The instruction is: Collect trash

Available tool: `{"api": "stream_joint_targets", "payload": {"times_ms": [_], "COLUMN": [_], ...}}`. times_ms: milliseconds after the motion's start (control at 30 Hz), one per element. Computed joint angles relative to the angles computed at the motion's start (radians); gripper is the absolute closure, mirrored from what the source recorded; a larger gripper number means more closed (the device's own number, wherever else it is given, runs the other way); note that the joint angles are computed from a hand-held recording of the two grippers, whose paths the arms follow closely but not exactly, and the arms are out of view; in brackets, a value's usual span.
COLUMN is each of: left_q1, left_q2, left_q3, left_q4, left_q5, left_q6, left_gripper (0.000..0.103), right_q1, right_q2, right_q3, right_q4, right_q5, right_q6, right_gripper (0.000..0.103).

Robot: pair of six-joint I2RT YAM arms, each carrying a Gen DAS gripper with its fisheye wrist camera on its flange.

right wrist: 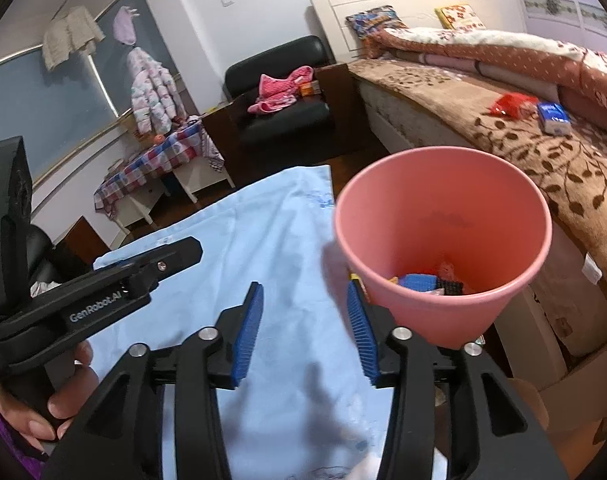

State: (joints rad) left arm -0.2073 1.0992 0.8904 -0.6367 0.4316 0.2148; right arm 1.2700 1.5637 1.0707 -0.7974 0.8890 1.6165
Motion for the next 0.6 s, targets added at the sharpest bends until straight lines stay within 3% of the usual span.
{"api": "stream_joint_targets", "payload": {"times_ms": [200, 433, 600], "left_q1": [0.084, 0.195, 0.277], "left_q2": [-0.021, -0.053, -0.057], "left_q3": [-0.01, -0.024, -0.038], "left_q4": [-0.034, -0.055, -0.062], "left_q5": [0.049, 0.108, 0.143], "left_q6": [0.047, 0.085, 0.127], "left_gripper": [0.067, 0.067, 0.067], "right_q1": [0.011, 0.01, 0.008], "right_q2": [0.068, 0.167, 0.216], "right_q3": [0.097, 0.242, 0.3], "right_q4": [-0.056, -0.133, -0.147], "right_q5": [-0.009, 0.007, 0.02], "right_q6": [-0.025, -0.096, -0.102], "right_gripper": [0.056, 0.038, 0.036]}}
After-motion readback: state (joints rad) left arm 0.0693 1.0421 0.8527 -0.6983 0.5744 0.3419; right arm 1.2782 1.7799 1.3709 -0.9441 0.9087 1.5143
